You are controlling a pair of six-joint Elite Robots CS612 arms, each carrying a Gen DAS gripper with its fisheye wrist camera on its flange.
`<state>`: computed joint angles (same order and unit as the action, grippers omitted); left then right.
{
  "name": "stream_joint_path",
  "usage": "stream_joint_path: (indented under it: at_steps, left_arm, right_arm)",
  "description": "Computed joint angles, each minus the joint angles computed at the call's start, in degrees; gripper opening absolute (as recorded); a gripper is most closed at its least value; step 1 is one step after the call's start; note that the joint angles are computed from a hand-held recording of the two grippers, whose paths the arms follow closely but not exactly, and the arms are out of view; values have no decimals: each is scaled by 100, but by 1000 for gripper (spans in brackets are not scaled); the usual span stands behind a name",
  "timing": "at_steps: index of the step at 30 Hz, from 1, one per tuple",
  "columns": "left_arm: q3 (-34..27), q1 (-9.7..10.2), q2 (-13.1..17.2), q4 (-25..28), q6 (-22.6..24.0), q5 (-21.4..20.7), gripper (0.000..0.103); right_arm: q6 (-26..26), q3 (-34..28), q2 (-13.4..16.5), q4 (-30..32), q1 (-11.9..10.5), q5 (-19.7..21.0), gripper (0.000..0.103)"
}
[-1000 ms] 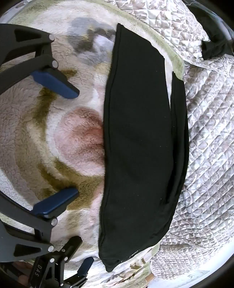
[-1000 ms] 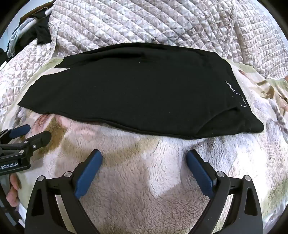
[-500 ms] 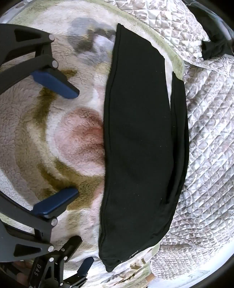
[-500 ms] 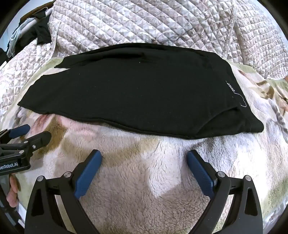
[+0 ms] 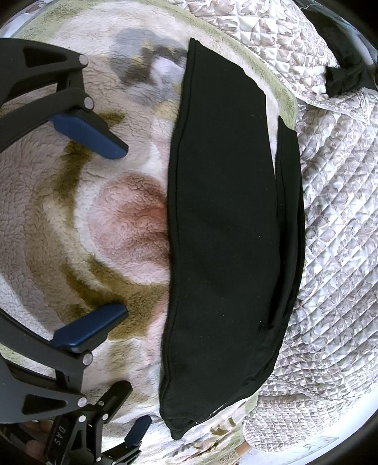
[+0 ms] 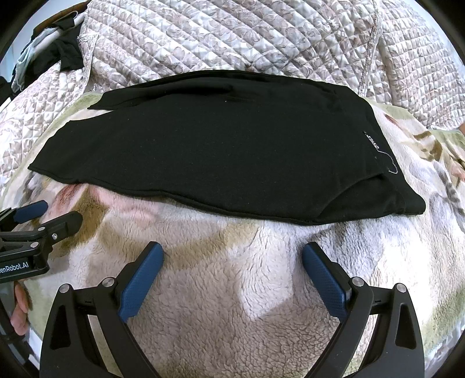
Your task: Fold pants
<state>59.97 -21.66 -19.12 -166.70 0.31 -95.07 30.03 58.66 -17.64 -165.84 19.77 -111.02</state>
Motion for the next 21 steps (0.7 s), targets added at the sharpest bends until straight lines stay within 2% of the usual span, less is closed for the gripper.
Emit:
stream_joint_path:
  at_steps: [21]
  left_arm:
    - [-12, 19, 3, 14, 12, -17, 102]
  right_arm:
    - [37, 17, -17, 34, 1, 21, 97]
